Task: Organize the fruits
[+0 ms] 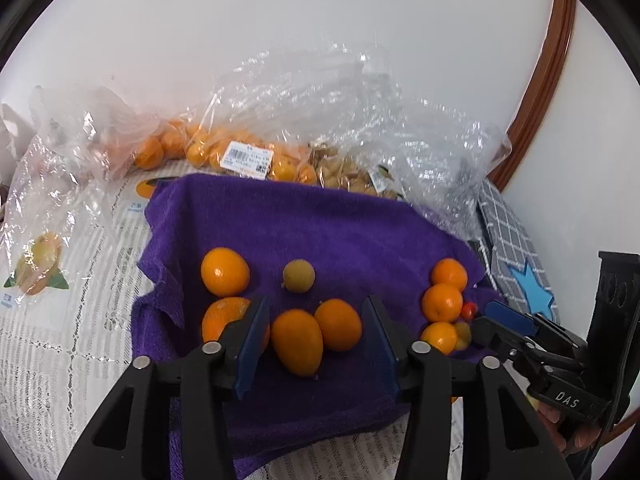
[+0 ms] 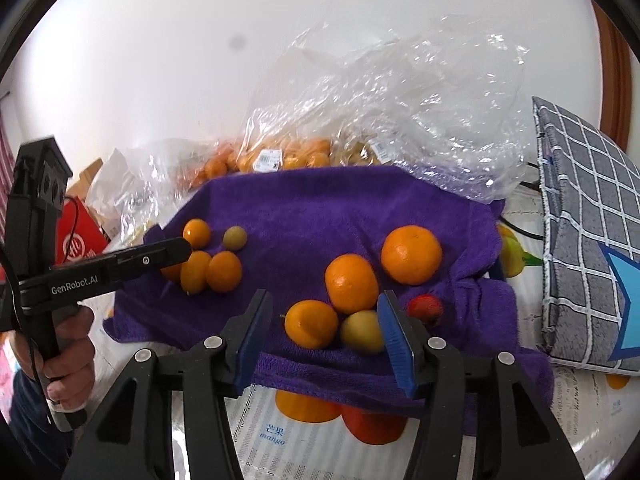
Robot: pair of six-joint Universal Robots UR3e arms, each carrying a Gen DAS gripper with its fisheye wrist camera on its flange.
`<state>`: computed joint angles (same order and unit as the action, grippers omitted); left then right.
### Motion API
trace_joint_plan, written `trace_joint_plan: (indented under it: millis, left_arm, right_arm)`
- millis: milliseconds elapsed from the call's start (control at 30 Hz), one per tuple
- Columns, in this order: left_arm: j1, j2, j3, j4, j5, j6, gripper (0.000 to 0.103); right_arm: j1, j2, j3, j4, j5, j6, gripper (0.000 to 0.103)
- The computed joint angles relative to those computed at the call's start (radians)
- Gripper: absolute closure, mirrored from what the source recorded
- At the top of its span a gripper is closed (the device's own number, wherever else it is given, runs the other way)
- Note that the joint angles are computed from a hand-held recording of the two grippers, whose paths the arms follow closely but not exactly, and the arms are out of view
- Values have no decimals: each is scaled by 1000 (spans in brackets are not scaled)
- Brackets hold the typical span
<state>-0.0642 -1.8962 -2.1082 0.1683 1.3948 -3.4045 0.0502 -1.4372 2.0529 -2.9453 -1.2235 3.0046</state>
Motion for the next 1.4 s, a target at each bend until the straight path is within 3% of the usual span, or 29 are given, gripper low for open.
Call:
trace_joint_plan:
  millis: [100,267,367,567,667,700,767,800,867,967,1100,1200,1400]
  left_arm:
    - [-6,19,-19,33,34,-26,51]
    - [-88,80,-20,11,211,-70,45]
    - [-140,145,-50,-23,292,-106,43]
    - [-231,329,-113,-177,390,-207,43]
    - [-302,414,-115,-271,440,-244,37]
    - [-337,431,-108,-299,471,-253,35]
    - [-409,447,-83,-347,541,-271,33]
    - [-449,454,-62,-385,574,-273,33]
    - [-510,458,-23,-445,625,-283,31]
    - [-587,459,20,-494,694,-320,26]
    - [-678,443,87,-551,773,-343,19]
    - [-720,426,133,-598,826,-357,16]
    - [-741,422,179,-669,863,-381,12]
  right_arm:
    - [-8,-54,14,7,-11,25,48]
    - [33,-182,15,112,-167,91,47]
    - [-3,-328,42,223,-161,110,47]
    - [-87,-607,28,517,-144,105,47]
    - [-92,-699,15,620,-174,117,46]
    - [-79,-737,18,639,-207,125,43]
    - [-41,-800,27,656,-280,140,23]
    - [-22,-827,29,661,-309,141,20]
    - [37,-846,21,661,-380,137,11]
    - [177,-806,-40,695,-548,159,8]
    - [194,-856,-67,743,-534,164,7]
    - [244,-864,-74,746,-596,179,6]
    - [231,-895,-81,769,-610,188,6]
